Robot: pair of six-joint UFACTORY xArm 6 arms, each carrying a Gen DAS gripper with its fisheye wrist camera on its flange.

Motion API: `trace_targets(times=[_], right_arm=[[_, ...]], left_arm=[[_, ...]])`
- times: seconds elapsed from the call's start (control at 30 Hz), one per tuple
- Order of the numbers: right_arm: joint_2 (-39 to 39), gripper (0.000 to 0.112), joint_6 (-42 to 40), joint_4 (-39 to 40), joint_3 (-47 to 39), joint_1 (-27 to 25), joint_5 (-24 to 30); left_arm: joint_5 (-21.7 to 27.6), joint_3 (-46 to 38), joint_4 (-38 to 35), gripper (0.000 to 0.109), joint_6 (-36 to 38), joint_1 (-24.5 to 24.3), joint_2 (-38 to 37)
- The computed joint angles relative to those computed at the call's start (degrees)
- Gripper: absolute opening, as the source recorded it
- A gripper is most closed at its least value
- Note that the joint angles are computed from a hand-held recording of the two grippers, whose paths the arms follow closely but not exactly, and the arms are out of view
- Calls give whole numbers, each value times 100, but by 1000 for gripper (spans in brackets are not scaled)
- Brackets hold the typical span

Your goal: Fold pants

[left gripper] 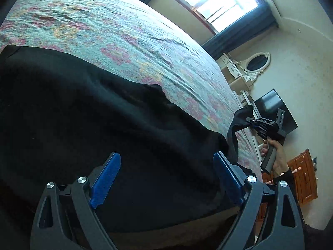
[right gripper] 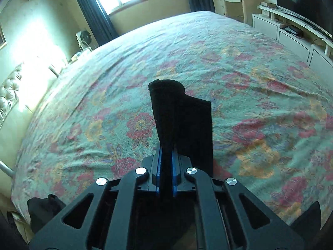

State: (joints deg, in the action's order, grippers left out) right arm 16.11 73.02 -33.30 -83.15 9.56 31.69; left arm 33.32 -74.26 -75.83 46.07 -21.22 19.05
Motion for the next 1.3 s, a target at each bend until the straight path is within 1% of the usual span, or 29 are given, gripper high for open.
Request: trace_targets(times=[0.07, 0.13, 0.2, 0.3, 0.33, 0.4, 0.47, 0.5, 0.6, 0.63, 0.7, 0.77, 0.9, 1.0, 1.1, 1.17, 1.2, 1.23, 1.3], right_arm=[[-1038, 7, 732, -620, 1082, -44, -272], [-1967, 7, 1372, -1144, 1964, -56, -292], [-2846, 7, 1885, -1457, 2799, -79, -297], [-3894, 7, 2193, -1390, 3888, -120, -370], [-4151, 7, 2206, -1290, 4190, -113, -355], [-4545, 7, 2353, -1137, 4773, -153, -495], [-4817, 7, 2672, -1084, 5296, -228, -771], [-4907, 7, 2960, -1180, 5524, -283, -943], [-5059, 7, 3872, -1711, 5941, -433, -1432], [-5106, 7, 4225, -1964, 6030, -500, -1617], [-5178, 7, 4655, -2310, 6121, -640, -1911], [-5220, 7, 4822, -2486, 6120, -728, -2101], [-5219, 7, 4948, -2729, 5966, -777, -2194], [-5211, 7, 5224, -3037, 5891, -846, -2333], [-5282, 7, 5352, -3175, 5933, -903, -2424], [-5346, 7, 5354, -3179, 5998, -918, -2446], [-5370, 7, 5413, -3226, 6035, -932, -2467], [-5387, 7, 5476, -3274, 6077, -952, -2497], [-5421, 7, 5643, -3393, 6160, -1001, -2542]], left_arm=[[276, -67, -52, 89, 7, -114, 31], [504, -127, -73, 89, -123, -237, 77], [707, -150, -151, 89, -245, -355, 101], [848, -135, -227, 89, -289, -541, 116], [840, -101, -226, 89, -286, -608, 107], [873, -183, -193, 89, -445, -736, 184], [988, -137, -330, 89, -482, -805, 198], [1023, -92, -402, 89, -495, -844, 173], [1124, -3, -691, 89, -455, -943, 144], [1234, 55, -887, 89, -411, -949, 121], [1470, 112, -1234, 89, -379, -961, 116], [1652, -2, -1382, 89, -491, -1015, 240], [1927, -25, -1589, 89, -801, -1081, 392], [1789, -92, -1689, 89, -839, -1127, 481], [1473, -159, -1981, 89, -645, -1222, 517], [1408, -271, -2023, 89, -627, -1246, 585], [1373, -400, -1893, 84, -792, -1263, 661], [1310, -491, -1728, 74, -995, -1291, 721], [1297, -576, -1241, 25, -1490, -1294, 808]])
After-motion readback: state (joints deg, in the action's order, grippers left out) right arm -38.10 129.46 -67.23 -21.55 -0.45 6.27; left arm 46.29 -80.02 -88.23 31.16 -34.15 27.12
